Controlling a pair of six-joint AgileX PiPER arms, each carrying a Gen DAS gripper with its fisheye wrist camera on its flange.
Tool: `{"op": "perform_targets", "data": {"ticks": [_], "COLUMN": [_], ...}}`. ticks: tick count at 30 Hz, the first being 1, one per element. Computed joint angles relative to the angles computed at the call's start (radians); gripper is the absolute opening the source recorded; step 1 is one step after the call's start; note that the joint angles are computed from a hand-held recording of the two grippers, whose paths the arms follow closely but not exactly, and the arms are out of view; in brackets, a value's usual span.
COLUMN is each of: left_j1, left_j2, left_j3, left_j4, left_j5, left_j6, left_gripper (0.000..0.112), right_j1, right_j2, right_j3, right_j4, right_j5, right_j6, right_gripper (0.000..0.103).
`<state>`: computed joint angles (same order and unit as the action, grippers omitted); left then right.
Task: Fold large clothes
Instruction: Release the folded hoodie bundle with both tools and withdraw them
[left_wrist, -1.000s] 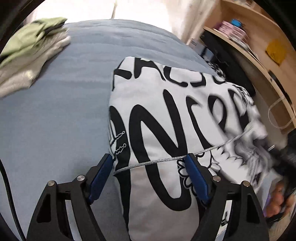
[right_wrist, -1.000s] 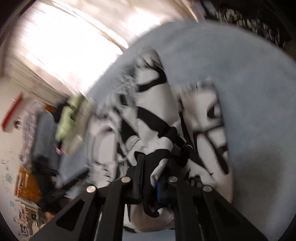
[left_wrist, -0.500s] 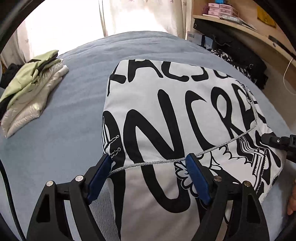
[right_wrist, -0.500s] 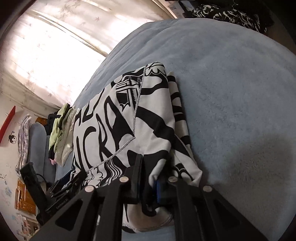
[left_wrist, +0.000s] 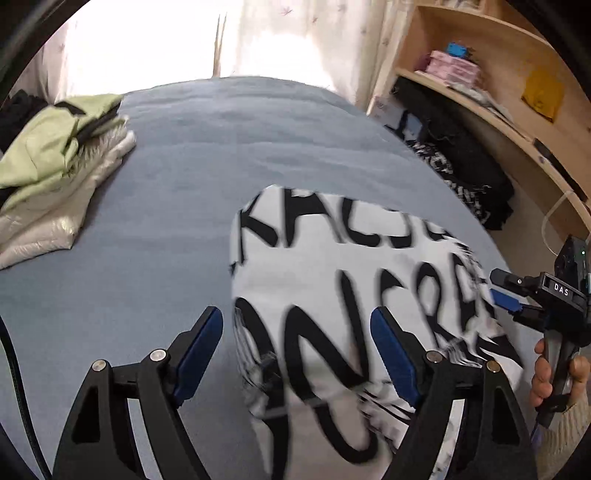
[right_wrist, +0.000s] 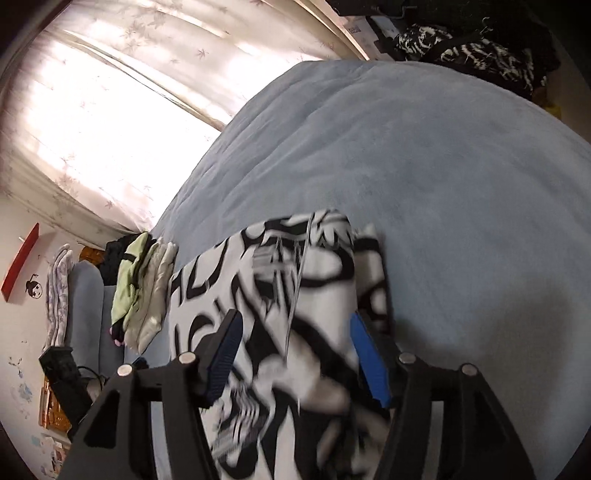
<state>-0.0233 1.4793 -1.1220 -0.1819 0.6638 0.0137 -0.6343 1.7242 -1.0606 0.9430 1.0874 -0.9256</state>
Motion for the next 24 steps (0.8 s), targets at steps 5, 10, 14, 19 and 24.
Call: {"op": "perform_targets", "data": {"ticks": [5,10,14,19,24], "left_j1": [0.085,0.032,-0.079,-0.197,-0.192], "left_j2": [0.157,0.202,0.203,0.248,0.243], "left_j3": [-0.066,-0.087,-0.105,-0.122,-0.127], "left_j4": [-0.107,0.011,0.186,0.420,0.416], "left_j5": [0.016,-0.040,-0.053,-0.052,-0.036], "left_j6": [0.083,-0.039,-0.159,-0.354,-0.337], "left_gripper": [0.083,0.089,0.089,0.089,0.089], "right_j1": [0.098,0.153,0.096,0.086,0.118], "right_j2": [0.109,0.060,-0.025,-0.042,-0.009], "right_j3": [-0.093,-0.056,-0.006,0.064,0.048], "right_j4": [-0.047,-0.079,-0.014,-0.012,-0.073], "right_j5": [-0.049,-0.162,-0.182,-0.300,-0.329], "right_j6": [0.086,0.006,-0.088,-0.115,-0.040], "right_gripper": [0.061,0.007,0.006,0.006,0.009]}}
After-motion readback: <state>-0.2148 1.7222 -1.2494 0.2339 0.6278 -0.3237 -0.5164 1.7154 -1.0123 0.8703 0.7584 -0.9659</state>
